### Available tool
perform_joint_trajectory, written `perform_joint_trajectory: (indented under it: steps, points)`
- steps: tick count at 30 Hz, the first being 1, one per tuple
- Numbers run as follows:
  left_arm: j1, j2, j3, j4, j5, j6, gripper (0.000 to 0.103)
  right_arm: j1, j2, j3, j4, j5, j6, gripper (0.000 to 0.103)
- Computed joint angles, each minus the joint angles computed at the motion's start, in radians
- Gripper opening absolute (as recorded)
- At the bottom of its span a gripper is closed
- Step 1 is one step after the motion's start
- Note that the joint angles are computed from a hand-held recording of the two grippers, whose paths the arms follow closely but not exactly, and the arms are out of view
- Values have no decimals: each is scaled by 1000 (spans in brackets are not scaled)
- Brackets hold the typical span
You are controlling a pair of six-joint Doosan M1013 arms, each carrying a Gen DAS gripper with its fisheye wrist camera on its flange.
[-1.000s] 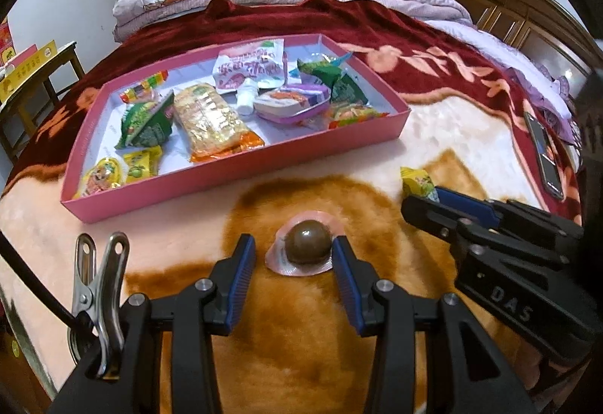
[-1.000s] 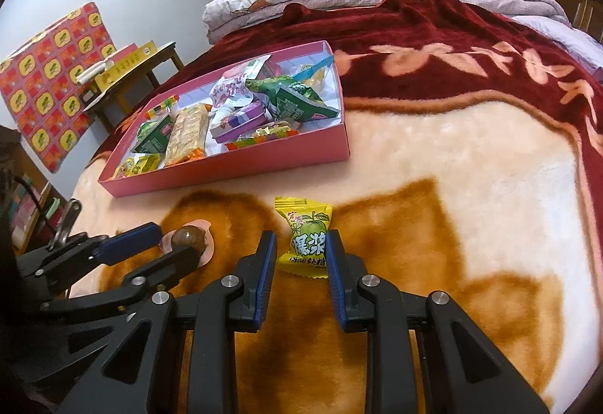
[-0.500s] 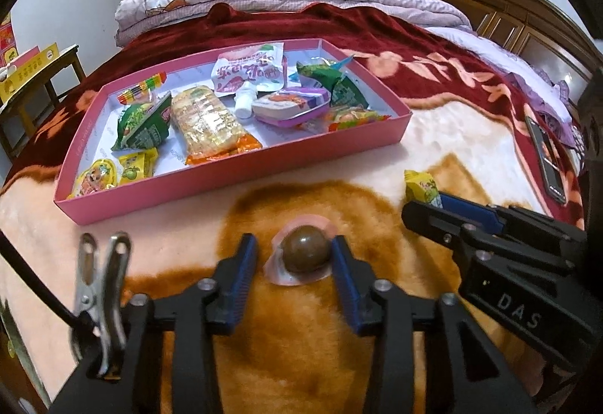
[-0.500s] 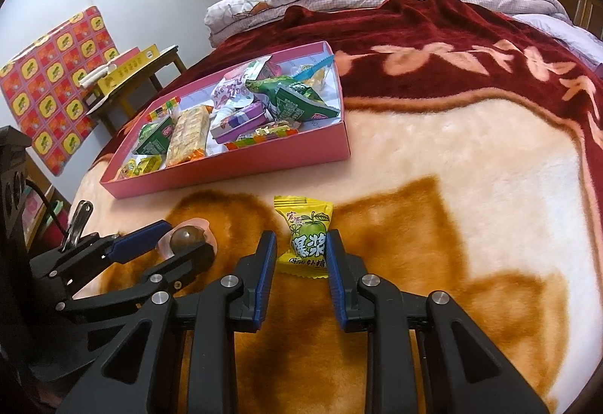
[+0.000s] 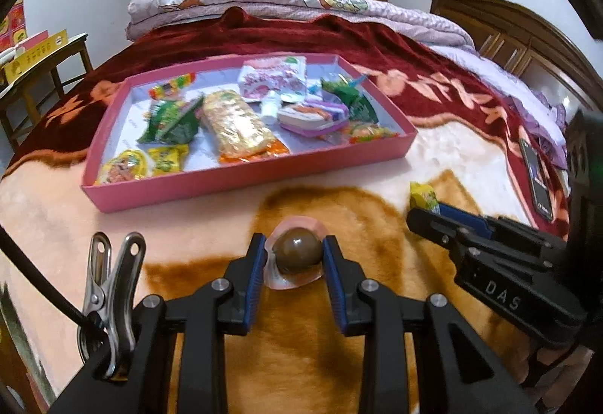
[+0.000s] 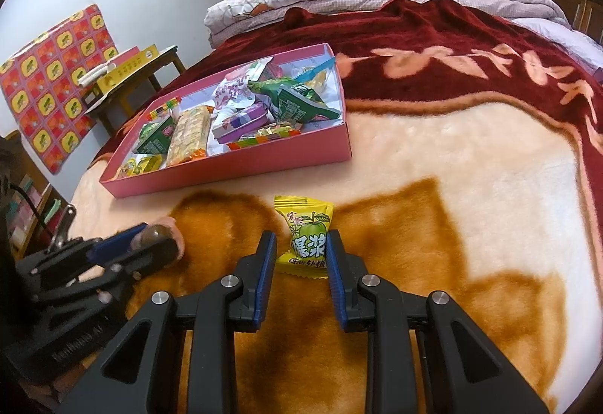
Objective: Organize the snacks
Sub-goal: 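Grasp the brown chocolate ball with the left tool while the right tool grasps the yellow-green candy packet, then lower the chocolate ball and candy packet into the tray and open both tools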
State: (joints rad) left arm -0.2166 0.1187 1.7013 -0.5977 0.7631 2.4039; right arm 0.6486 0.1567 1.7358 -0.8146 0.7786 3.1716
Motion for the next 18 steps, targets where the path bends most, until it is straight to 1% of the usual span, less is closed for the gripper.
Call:
perform_joint_trajectory:
  steps: [6, 18]
  points:
    - [23, -4, -10, -36, -17, 7, 31, 3, 4, -11, 2, -7, -14, 21]
    - [56, 16, -57, -53, -34, -32, 31, 6, 13, -42, -18, -22, -59, 19]
